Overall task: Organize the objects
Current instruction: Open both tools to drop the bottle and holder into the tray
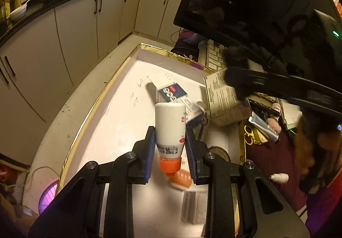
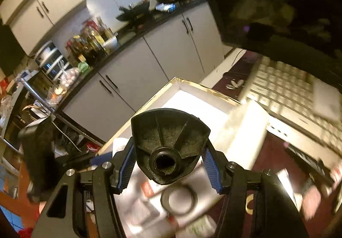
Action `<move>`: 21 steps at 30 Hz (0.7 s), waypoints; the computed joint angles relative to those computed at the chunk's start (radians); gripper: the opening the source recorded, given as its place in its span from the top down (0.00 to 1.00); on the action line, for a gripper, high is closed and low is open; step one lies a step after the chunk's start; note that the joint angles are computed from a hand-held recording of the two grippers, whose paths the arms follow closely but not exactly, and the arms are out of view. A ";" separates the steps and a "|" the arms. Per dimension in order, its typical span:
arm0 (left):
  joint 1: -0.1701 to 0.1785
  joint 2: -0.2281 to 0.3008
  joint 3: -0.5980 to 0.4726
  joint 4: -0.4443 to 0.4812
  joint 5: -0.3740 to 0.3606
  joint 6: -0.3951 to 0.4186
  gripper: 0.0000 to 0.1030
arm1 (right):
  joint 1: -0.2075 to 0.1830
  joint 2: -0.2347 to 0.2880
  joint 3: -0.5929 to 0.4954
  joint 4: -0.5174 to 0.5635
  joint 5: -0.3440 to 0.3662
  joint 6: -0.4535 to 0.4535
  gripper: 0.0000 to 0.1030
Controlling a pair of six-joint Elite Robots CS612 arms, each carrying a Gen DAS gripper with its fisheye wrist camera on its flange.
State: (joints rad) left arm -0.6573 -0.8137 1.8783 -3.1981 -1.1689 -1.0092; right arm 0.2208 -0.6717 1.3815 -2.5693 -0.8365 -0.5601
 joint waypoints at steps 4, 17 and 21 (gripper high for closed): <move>0.014 0.000 -0.021 0.067 0.007 -0.012 0.74 | 0.040 0.058 -0.078 -0.046 -0.103 0.035 0.43; 0.048 0.060 -0.102 0.164 -0.107 -0.050 0.74 | 0.115 0.137 -0.128 -0.255 -0.453 -0.049 0.42; 0.045 0.062 -0.106 0.175 -0.101 -0.053 0.74 | 0.125 0.139 -0.115 -0.286 -0.503 -0.147 0.41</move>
State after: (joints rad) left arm -0.6122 -0.7521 1.7724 -3.0229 -1.2701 -1.0622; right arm 0.3462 -0.5331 1.2669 -2.8556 -1.3393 -0.7070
